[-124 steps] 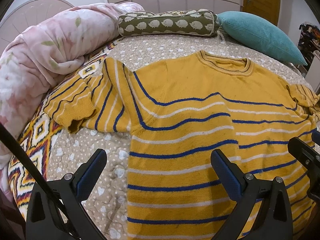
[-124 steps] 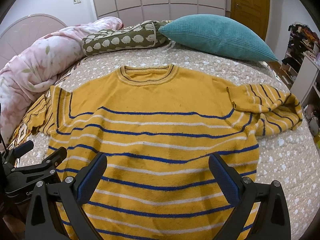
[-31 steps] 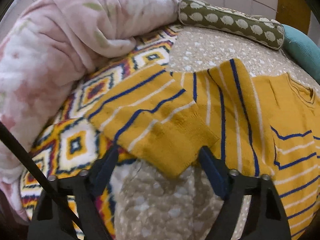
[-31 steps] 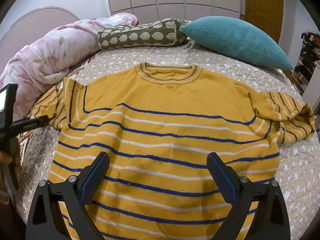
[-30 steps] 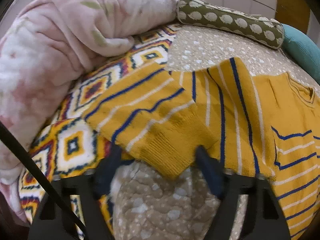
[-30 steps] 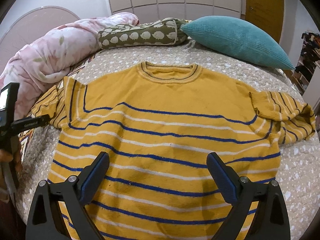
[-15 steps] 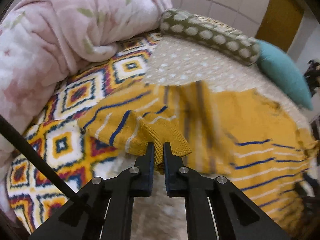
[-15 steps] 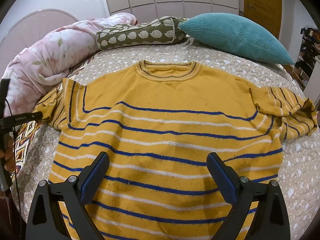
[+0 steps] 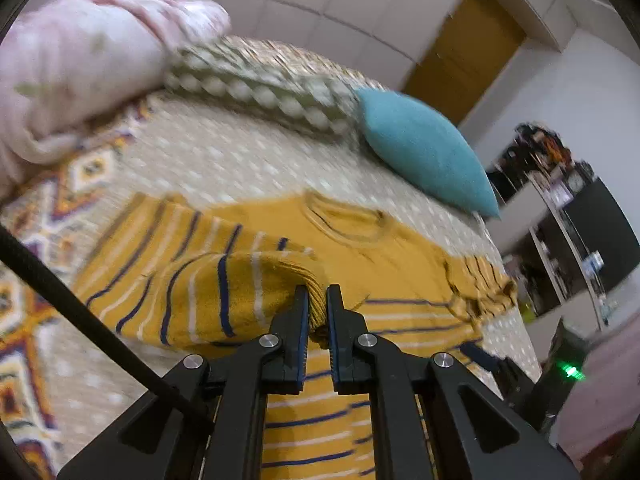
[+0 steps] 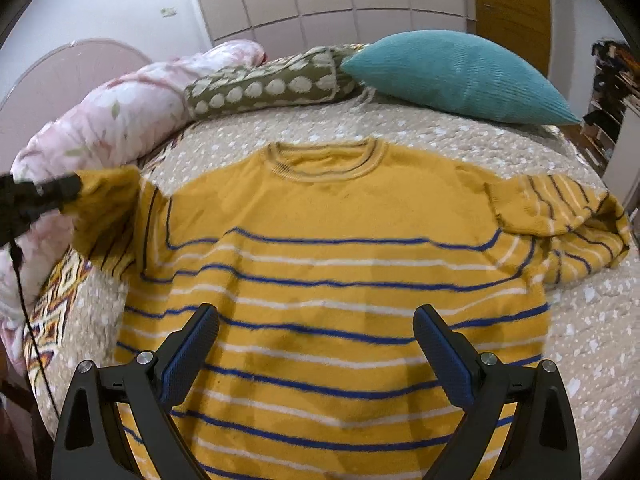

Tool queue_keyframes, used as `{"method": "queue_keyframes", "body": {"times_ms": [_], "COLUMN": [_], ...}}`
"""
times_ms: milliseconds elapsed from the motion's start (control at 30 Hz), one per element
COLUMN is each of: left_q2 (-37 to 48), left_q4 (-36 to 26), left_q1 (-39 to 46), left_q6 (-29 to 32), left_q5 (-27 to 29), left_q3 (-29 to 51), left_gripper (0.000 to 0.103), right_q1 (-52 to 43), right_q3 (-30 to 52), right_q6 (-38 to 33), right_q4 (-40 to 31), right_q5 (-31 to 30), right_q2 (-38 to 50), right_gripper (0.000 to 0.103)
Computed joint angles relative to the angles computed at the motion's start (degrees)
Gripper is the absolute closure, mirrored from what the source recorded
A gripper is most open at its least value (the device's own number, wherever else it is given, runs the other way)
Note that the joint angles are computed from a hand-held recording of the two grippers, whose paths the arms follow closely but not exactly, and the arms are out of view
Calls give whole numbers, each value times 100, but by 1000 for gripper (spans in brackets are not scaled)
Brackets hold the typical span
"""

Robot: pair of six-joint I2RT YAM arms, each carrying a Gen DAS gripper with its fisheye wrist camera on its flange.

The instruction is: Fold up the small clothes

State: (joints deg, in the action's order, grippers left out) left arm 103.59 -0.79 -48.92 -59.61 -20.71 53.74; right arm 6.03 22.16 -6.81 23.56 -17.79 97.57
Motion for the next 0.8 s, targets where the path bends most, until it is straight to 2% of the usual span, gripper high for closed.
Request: {"method": "queue_keyframes", "body": {"times_ms": [133, 267, 300, 333, 367, 400, 433, 467, 533, 633, 667, 700, 733, 767, 800], "left_q2": [1468, 2300, 2306, 2155, 2001, 1741, 1381, 1134, 740, 425, 326, 271, 243, 305, 297], "left_q4": [-206, -353, -321, -304, -209, -127, -126, -274, -1026, -1752, -1804, -1824, -1823, -1785, -1721], "left_q1": [-133, -179, -154, -170, -180, -236, -366, -448, -653, -682, -650, -607, -518, -478, -401], "left_q6": [170, 187, 206, 193, 193, 176, 161, 162, 5, -380, -483, -608, -772, -899, -979], "left_q5": [178, 601, 667, 643, 574, 401, -7, -326, -1114, -1520, -1515, -1470, -1365, -1302, -1231], "left_q3": [1148, 1640, 1567, 1390, 1169, 881, 538, 360, 164, -164, -336, -503, -705, -797, -949], "left_gripper": [94, 88, 79, 64, 55, 39, 29, 26, 23, 23, 23, 23, 23, 23, 23], "right_q1": [-343, -445, -445, -439, -411, -359, -280, -211, -20, 422, 613, 708, 787, 840, 847], "right_q3": [140, 304, 327, 343, 362, 374, 393, 402, 425, 600, 781, 952, 1190, 1493, 1708], "right_q6": [6, -89, -117, -150, -184, -212, -238, -259, -286, -218, -118, -55, 13, 90, 153], "right_q4": [-131, -223, -241, -249, -258, -268, -284, -282, -245, -86, -77, -130, -258, -461, -598], "right_q5": [-207, -356, -395, -437, -472, -486, -489, -498, -510, -360, -251, -228, -266, -415, -606], "right_q2": [6, 264, 311, 353, 387, 403, 421, 444, 512, 850, 1091, 1288, 1528, 1823, 2032], "right_gripper": [3, 3, 3, 3, 3, 3, 3, 3, 3, 3, 5, 16, 34, 45, 66]}}
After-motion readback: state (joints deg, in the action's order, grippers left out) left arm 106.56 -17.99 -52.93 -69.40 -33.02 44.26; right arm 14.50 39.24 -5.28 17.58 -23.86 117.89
